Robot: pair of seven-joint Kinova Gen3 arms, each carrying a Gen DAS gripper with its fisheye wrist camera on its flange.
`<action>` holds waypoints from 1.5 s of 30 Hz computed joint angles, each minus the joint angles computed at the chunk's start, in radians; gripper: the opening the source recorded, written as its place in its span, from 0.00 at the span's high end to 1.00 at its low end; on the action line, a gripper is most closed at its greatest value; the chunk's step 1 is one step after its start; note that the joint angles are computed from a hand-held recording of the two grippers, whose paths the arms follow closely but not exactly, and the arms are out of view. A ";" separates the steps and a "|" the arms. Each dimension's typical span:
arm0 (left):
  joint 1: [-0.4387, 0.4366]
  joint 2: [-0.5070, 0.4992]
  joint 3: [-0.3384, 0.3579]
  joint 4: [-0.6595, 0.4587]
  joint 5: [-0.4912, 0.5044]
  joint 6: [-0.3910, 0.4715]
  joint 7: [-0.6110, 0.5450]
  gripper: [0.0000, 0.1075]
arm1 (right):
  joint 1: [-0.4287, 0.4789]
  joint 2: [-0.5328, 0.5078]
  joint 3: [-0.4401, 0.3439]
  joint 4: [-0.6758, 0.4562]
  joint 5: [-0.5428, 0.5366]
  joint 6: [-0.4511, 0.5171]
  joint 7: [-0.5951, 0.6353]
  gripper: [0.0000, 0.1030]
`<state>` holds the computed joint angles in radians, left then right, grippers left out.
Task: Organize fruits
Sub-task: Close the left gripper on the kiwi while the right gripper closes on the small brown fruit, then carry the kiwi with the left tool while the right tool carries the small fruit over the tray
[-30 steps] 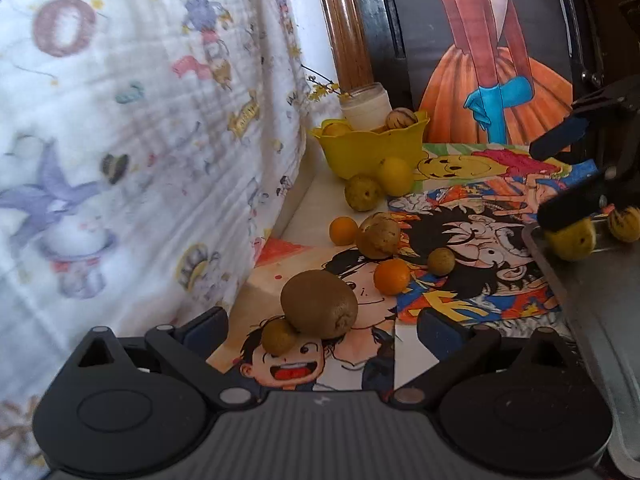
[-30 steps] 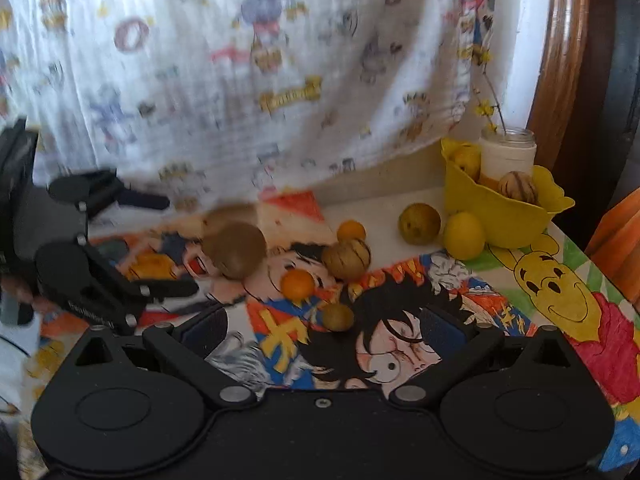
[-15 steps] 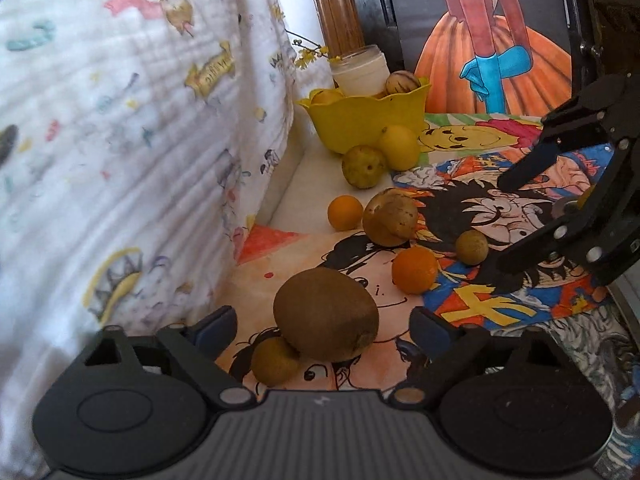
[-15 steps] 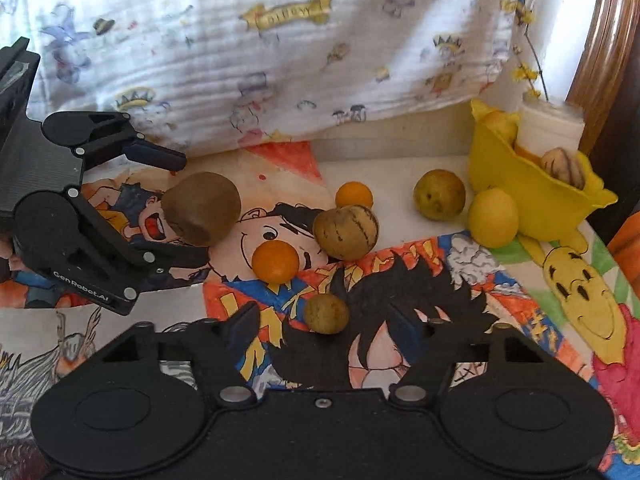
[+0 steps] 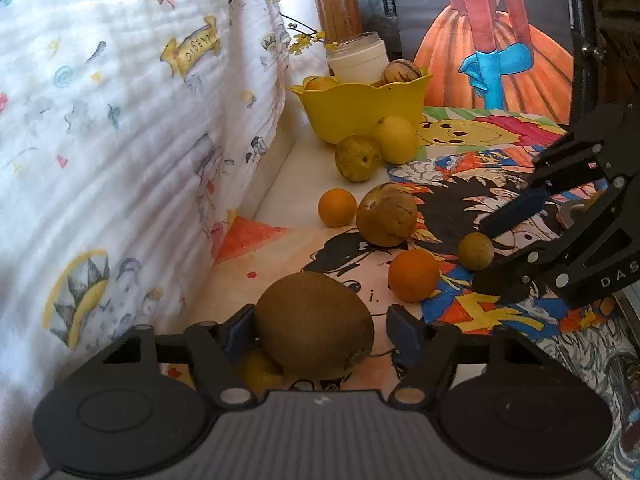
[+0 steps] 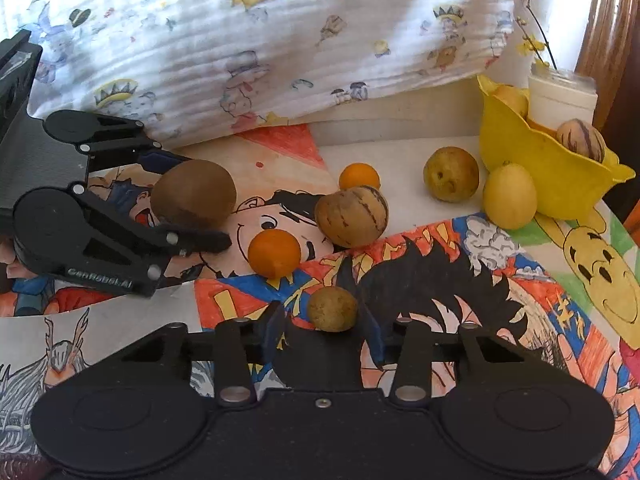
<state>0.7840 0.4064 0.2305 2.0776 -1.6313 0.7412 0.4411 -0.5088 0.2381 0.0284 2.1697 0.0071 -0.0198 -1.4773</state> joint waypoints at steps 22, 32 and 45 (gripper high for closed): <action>0.040 -0.014 -0.025 -0.043 0.142 -0.025 -0.086 0.43 | 0.051 -0.006 -0.064 0.007 -0.030 0.009 -0.039 0.70; 0.097 -0.082 -0.044 -0.057 0.298 -0.046 -0.127 0.43 | 0.174 -0.177 -0.214 0.134 -0.023 -0.016 -0.133 0.70; 0.217 -0.099 0.006 -0.141 0.334 0.068 -0.109 0.43 | 0.324 -0.527 -0.369 0.361 -0.188 -0.050 -0.160 0.70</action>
